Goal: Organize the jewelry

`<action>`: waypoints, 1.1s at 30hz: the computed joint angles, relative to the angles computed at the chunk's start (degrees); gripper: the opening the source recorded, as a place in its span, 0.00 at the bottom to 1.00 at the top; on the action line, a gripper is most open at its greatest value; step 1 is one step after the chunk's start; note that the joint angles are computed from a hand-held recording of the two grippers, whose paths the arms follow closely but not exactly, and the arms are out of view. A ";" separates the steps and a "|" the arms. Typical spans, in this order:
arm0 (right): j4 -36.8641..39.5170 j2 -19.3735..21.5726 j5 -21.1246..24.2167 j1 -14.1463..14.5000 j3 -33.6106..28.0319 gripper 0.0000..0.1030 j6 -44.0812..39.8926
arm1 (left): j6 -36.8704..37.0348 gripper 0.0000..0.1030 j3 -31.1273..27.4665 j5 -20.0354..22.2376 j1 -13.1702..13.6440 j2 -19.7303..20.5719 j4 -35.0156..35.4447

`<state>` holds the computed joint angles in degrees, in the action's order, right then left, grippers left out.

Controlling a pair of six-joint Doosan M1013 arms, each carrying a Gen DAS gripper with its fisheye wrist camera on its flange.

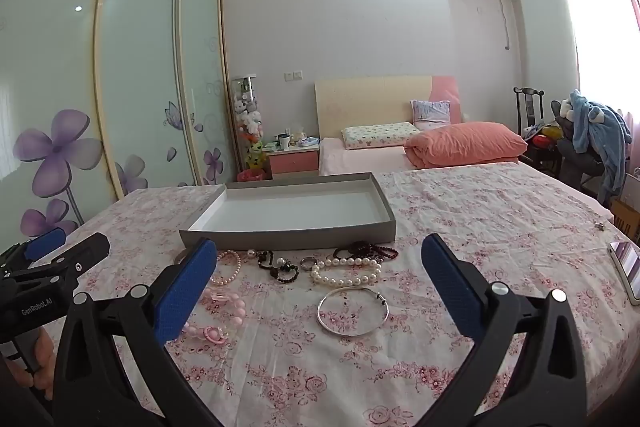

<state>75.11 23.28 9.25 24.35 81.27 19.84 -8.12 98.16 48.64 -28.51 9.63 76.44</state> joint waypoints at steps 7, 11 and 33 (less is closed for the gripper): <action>-1.45 0.03 0.21 -0.01 -0.10 0.98 1.40 | 0.05 0.96 -0.04 -0.04 0.01 -0.01 -0.17; -0.65 0.03 -0.01 0.02 -0.06 0.98 0.62 | 0.07 0.96 -0.05 -0.10 0.03 -0.02 -0.32; -2.34 0.12 0.04 -0.01 -0.14 0.98 2.23 | 0.20 0.96 -0.09 -0.23 0.07 -0.04 -0.67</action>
<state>72.77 23.40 9.29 24.34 81.13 22.07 -7.92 98.07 48.42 -28.44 9.59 75.77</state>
